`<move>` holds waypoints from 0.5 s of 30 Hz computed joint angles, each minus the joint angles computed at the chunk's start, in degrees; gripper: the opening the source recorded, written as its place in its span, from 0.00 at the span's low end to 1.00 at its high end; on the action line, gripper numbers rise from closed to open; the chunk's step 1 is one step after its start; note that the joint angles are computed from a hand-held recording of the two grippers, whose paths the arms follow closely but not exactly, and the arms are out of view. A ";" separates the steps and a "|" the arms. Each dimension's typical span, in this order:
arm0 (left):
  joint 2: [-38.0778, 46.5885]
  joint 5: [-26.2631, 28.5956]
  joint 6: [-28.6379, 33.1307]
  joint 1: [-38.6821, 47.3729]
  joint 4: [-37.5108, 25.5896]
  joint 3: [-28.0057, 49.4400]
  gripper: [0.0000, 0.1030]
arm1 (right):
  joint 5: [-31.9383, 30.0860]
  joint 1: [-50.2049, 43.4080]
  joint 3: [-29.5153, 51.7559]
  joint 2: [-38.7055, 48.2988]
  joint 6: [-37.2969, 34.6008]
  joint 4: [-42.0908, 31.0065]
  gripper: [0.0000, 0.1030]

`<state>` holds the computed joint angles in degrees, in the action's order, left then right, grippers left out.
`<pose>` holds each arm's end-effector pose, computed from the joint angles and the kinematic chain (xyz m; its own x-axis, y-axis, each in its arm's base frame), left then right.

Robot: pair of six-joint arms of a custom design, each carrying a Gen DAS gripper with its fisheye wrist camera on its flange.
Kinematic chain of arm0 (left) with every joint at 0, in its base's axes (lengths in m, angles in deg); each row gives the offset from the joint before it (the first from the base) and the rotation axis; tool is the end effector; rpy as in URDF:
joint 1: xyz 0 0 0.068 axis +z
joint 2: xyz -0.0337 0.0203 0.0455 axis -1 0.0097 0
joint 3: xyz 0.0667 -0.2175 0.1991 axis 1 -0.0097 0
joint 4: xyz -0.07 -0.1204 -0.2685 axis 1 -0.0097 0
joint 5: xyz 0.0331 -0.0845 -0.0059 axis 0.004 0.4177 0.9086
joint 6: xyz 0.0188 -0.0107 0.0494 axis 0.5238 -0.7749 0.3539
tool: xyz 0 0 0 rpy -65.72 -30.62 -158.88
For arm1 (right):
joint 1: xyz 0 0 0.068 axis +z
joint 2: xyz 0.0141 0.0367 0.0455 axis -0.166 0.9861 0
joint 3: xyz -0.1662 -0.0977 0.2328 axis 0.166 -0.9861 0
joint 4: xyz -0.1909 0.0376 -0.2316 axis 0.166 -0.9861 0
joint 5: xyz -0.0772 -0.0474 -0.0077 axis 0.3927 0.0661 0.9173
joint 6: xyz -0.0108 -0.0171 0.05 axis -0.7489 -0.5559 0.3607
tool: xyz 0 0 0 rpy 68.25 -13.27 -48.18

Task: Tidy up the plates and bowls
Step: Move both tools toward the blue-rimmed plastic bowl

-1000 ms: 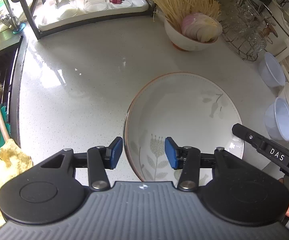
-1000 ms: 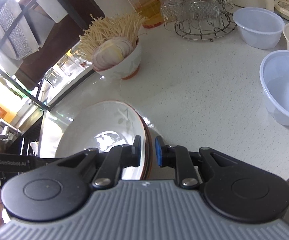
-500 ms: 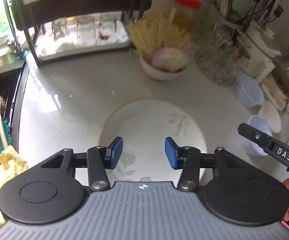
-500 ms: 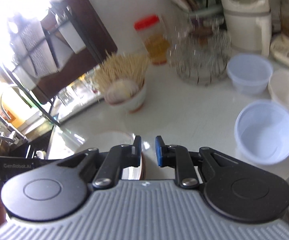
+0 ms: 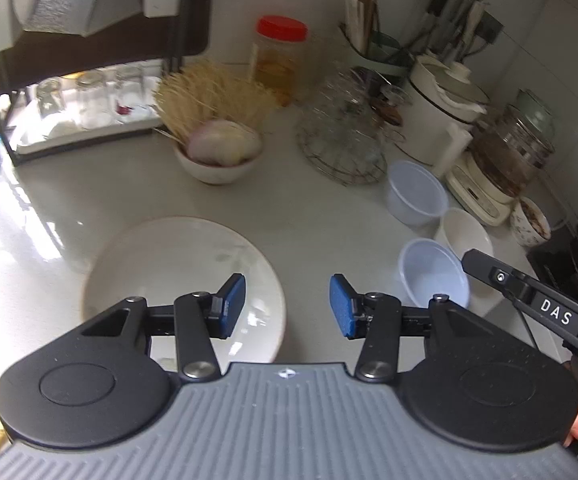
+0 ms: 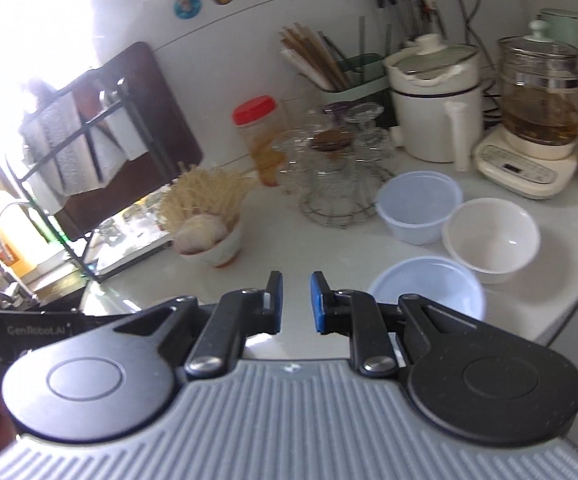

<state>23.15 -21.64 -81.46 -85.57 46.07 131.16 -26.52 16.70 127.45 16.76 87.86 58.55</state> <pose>0.2607 0.0112 0.2654 -0.7666 -0.2354 -0.5975 -0.0960 0.9619 -0.2559 0.2563 0.1274 0.2383 -0.6426 0.1102 -0.7582 -0.2323 0.9150 0.3299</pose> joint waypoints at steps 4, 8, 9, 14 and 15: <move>1.99 0.24 -1.12 -4.26 1.83 -0.36 0.51 | 0.50 -2.10 -1.97 -2.45 0.33 -1.40 0.18; 5.43 0.14 -1.91 -8.24 4.41 0.17 0.51 | 0.17 -4.87 -3.65 -3.95 0.01 -2.64 0.18; 6.38 0.22 -2.14 -9.02 5.05 0.46 0.51 | 0.06 -5.69 -3.99 -4.08 0.19 -2.77 0.18; 11.27 0.32 -2.95 -11.82 7.53 2.55 0.51 | -1.53 -10.20 -4.97 -3.52 0.14 -2.46 0.18; 12.24 0.30 -3.14 -12.20 7.97 2.93 0.51 | -1.55 -10.76 -4.84 -3.06 -0.25 -2.37 0.18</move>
